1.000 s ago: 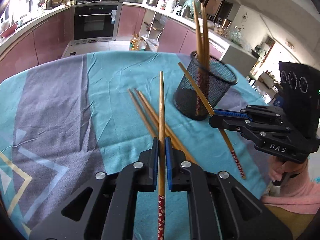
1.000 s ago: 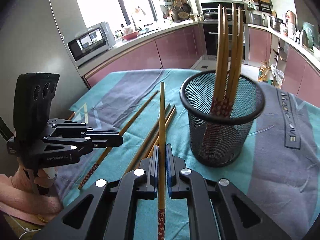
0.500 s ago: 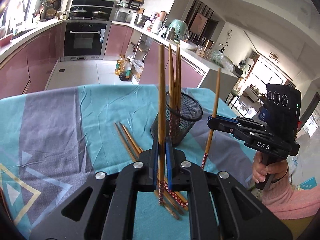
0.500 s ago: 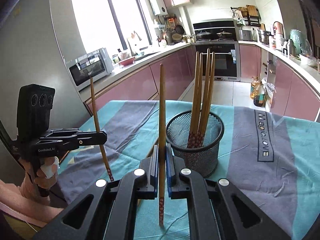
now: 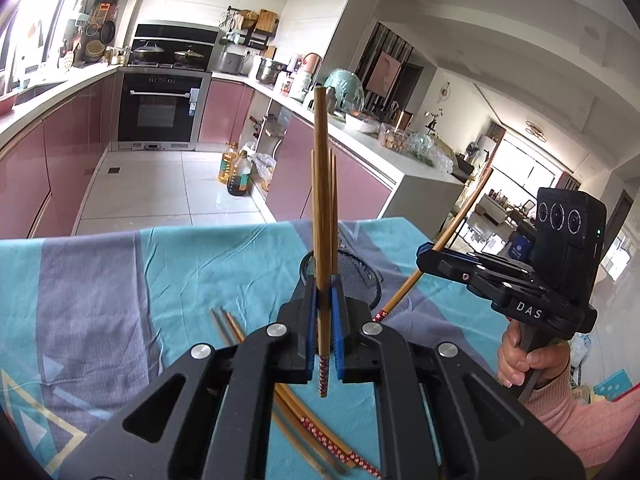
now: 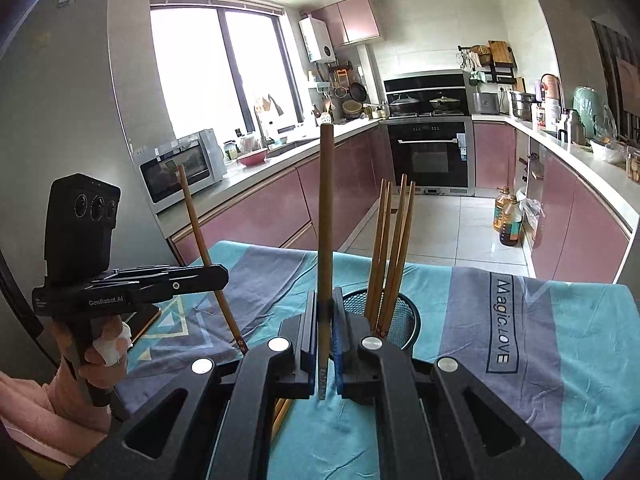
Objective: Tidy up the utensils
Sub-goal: 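Raise the right tool's chopstick upright over the holder while the left tool carries its own, then lower both chopsticks into the mesh holder and open both tools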
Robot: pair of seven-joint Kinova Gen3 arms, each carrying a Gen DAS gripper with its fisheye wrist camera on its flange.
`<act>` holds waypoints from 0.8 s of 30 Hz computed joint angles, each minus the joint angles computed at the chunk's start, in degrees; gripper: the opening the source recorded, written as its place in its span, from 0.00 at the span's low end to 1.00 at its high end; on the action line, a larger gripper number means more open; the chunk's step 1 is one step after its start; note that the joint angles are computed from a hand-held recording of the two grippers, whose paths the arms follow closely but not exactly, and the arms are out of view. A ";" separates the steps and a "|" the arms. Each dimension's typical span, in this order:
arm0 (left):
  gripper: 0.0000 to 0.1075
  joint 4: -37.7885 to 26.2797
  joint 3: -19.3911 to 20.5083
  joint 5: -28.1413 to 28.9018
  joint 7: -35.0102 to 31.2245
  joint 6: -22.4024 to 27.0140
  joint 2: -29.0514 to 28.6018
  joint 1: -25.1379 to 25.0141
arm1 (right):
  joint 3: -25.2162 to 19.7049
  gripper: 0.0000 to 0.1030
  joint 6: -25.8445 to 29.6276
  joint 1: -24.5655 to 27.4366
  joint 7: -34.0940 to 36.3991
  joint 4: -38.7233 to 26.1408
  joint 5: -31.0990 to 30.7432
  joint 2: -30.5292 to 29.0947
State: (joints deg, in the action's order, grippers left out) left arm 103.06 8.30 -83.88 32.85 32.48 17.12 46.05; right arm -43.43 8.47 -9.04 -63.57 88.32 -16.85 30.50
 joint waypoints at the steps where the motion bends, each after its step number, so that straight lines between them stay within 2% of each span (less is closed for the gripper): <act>1: 0.07 -0.48 -0.01 0.03 -0.41 0.06 0.07 -0.09 | -0.08 0.06 -0.06 0.06 0.02 -0.25 0.04 -0.19; 10: 0.07 -5.11 -0.62 -0.58 -4.29 1.02 0.85 -0.01 | -1.85 0.06 -1.30 2.21 0.83 -1.87 0.96 -1.18; 19: 0.07 -9.63 -1.96 -0.12 -7.78 2.19 2.22 1.09 | -1.14 0.06 -3.39 1.28 -1.43 -3.47 4.14 -0.45; 24: 0.07 -13.30 -2.38 4.04 -13.49 5.23 4.41 2.33 | 4.36 0.06 -2.82 -3.14 -4.42 -5.40 5.54 0.17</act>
